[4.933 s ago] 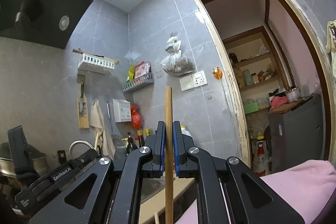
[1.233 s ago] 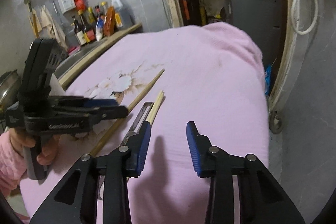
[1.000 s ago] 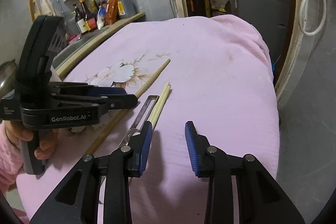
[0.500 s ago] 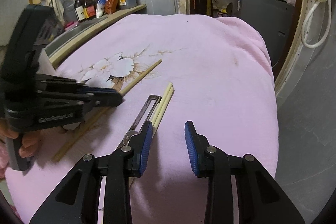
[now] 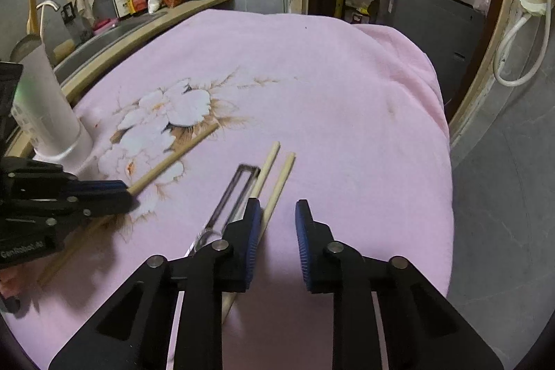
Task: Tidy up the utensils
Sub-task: 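Close the left gripper on a chopstick while the right gripper closes on another, then lift both chopsticks upright off the cloth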
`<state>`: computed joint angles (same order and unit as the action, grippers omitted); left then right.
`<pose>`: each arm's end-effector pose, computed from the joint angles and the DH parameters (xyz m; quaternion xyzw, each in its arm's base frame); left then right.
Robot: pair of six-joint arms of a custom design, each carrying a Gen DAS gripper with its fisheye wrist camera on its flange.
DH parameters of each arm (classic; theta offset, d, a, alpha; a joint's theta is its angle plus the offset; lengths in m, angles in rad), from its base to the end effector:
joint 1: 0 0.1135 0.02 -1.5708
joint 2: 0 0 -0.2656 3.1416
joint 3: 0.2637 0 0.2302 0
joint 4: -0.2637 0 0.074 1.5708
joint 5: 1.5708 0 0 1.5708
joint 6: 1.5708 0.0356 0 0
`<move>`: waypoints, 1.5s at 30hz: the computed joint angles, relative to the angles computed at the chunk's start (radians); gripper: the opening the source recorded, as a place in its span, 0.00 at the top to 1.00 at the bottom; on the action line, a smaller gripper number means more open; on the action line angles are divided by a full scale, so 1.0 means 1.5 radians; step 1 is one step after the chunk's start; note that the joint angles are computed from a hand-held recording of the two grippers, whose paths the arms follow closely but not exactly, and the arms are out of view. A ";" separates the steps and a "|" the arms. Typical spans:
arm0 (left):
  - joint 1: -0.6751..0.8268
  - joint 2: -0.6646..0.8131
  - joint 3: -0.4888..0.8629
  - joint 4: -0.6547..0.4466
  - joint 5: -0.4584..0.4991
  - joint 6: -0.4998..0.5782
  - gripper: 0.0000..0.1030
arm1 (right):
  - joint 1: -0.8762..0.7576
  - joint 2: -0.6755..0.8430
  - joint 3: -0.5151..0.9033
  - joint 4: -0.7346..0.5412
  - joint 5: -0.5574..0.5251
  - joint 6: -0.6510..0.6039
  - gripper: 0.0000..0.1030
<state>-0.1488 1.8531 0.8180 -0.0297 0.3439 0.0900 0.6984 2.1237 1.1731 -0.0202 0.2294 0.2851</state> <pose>0.3059 -0.0580 0.1141 0.1562 0.9420 -0.1728 0.2416 0.3107 0.2502 0.1039 -0.1616 0.9358 0.0422 0.3104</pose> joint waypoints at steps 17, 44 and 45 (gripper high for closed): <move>-0.024 0.042 0.097 -0.110 -0.036 0.061 0.95 | 0.001 0.003 0.023 -0.065 -0.018 0.066 0.89; -0.022 -0.234 -0.361 0.565 -0.029 -0.088 0.96 | 0.262 -0.107 -0.386 0.709 0.477 -0.042 0.97; -0.019 -0.237 -0.371 0.590 -0.032 -0.093 0.96 | 0.275 -0.089 -0.388 0.770 0.508 -0.080 0.97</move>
